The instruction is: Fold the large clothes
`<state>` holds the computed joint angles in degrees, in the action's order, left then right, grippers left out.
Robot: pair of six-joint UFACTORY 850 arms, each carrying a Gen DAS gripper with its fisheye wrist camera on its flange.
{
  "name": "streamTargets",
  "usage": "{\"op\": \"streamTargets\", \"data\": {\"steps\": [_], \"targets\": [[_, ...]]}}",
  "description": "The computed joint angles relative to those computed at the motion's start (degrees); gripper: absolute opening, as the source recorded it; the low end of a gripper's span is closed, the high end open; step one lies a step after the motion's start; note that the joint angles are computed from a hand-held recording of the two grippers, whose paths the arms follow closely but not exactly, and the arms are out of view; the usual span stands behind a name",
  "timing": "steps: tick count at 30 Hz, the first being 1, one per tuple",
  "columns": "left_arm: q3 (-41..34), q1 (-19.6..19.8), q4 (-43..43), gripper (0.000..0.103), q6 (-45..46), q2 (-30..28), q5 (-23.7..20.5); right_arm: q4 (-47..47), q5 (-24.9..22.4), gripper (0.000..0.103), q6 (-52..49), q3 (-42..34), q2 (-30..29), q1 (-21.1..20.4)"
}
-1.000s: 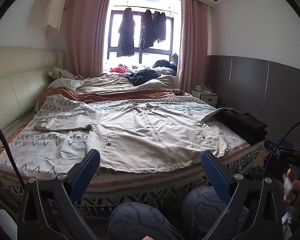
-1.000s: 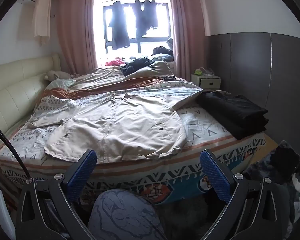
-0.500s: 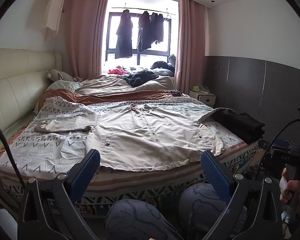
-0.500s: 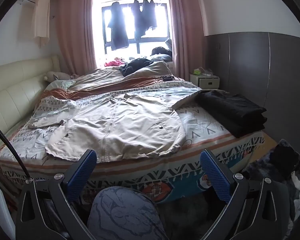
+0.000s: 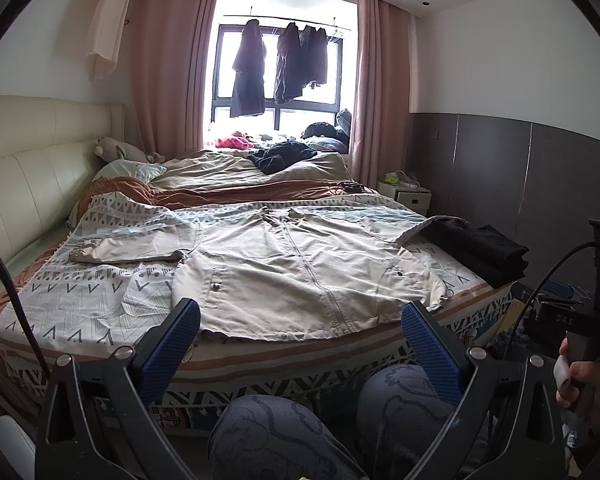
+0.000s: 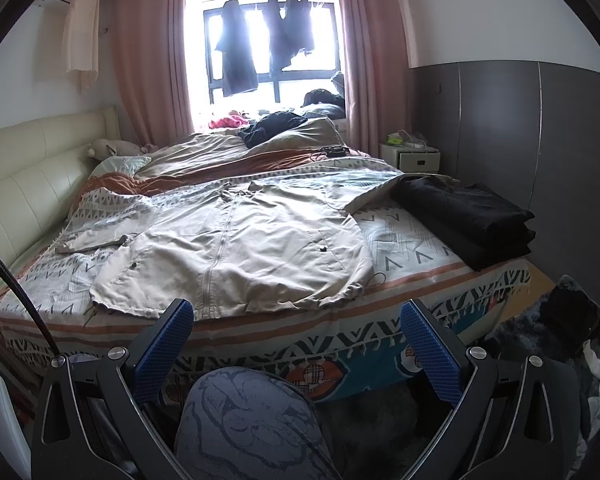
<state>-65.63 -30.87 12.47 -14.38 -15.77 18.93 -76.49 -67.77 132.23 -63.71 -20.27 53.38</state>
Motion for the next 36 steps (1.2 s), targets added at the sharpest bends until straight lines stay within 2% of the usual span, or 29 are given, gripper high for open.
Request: {"op": "streamTargets", "data": {"steps": [20, 36], "targets": [[1.45, -0.21, 1.84, 0.103, -1.82, 0.84, 0.77, -0.04, -0.43, 0.103, -0.39, 0.41, 0.08, 0.61], [4.88, 1.02, 2.53, 0.103, -2.39, 2.65, 4.16, 0.43, -3.05, 0.103, -1.29, -1.31, -1.48, 1.89]]}}
